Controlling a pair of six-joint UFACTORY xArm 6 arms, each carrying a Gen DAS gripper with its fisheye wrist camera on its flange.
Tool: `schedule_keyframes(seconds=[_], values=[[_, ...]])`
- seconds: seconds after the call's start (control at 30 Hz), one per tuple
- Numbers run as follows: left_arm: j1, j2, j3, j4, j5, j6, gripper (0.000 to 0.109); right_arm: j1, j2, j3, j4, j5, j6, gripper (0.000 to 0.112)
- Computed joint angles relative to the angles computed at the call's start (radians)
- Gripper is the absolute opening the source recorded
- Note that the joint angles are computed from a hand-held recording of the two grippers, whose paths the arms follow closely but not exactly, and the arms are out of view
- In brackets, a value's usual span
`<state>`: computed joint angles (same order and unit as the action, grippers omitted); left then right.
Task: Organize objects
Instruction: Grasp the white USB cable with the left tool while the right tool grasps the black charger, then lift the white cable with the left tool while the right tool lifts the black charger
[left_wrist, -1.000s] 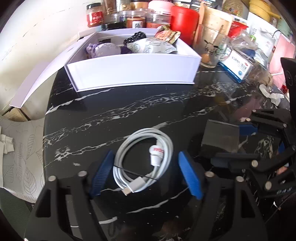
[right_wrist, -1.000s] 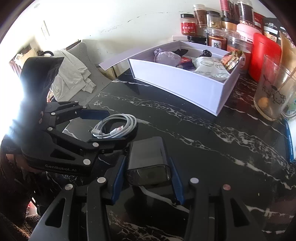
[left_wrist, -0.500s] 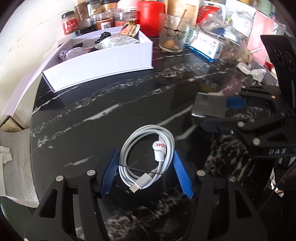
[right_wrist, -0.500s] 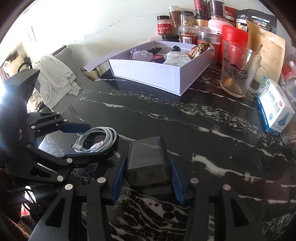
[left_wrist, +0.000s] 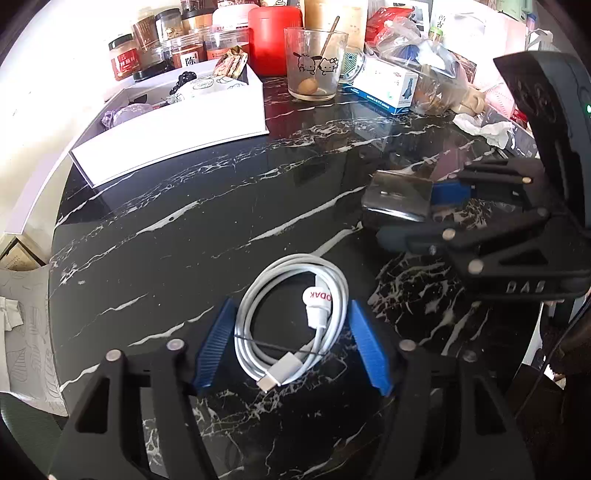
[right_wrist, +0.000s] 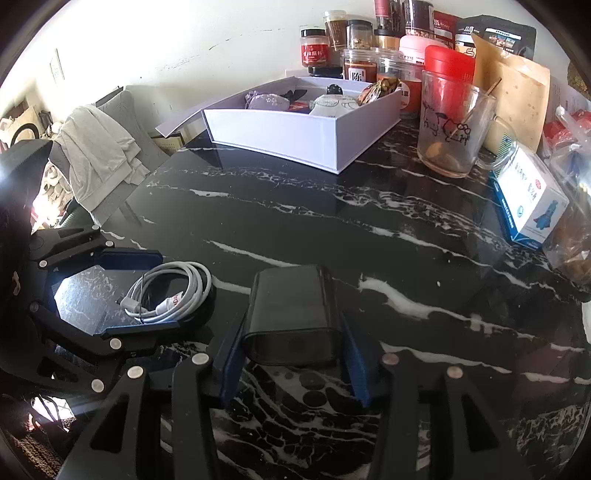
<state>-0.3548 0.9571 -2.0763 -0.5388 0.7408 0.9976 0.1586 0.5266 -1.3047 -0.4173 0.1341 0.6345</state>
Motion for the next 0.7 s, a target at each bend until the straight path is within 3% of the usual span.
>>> schedule_keyframes(seconds=[0.17, 0.43, 0.47, 0.53, 0.57, 0.7], values=[[-0.007, 0.013, -0.007, -0.034, -0.017, 0.029, 0.082, -0.001, 0.017, -0.030, -0.136, 0.017, 0.095, 0.058], [-0.008, 0.015, 0.004, -0.103, -0.041, 0.095, 0.082, 0.000, 0.023, -0.044, -0.202, 0.032, 0.149, 0.059], [-0.009, 0.014, 0.011, -0.122, -0.048, 0.116, 0.081, 0.001, 0.024, -0.049, -0.219, 0.040, 0.162, 0.058], [-0.009, 0.008, 0.019, -0.142, -0.052, 0.138, 0.069, 0.003, 0.023, -0.056, -0.273, 0.059, 0.208, 0.046], [-0.009, 0.004, 0.024, -0.155, -0.053, 0.148, 0.058, 0.001, 0.022, -0.054, -0.279, 0.057, 0.215, 0.046], [-0.013, -0.001, 0.030, -0.153, -0.063, 0.142, 0.057, -0.003, 0.019, -0.045, -0.272, 0.039, 0.215, 0.046]])
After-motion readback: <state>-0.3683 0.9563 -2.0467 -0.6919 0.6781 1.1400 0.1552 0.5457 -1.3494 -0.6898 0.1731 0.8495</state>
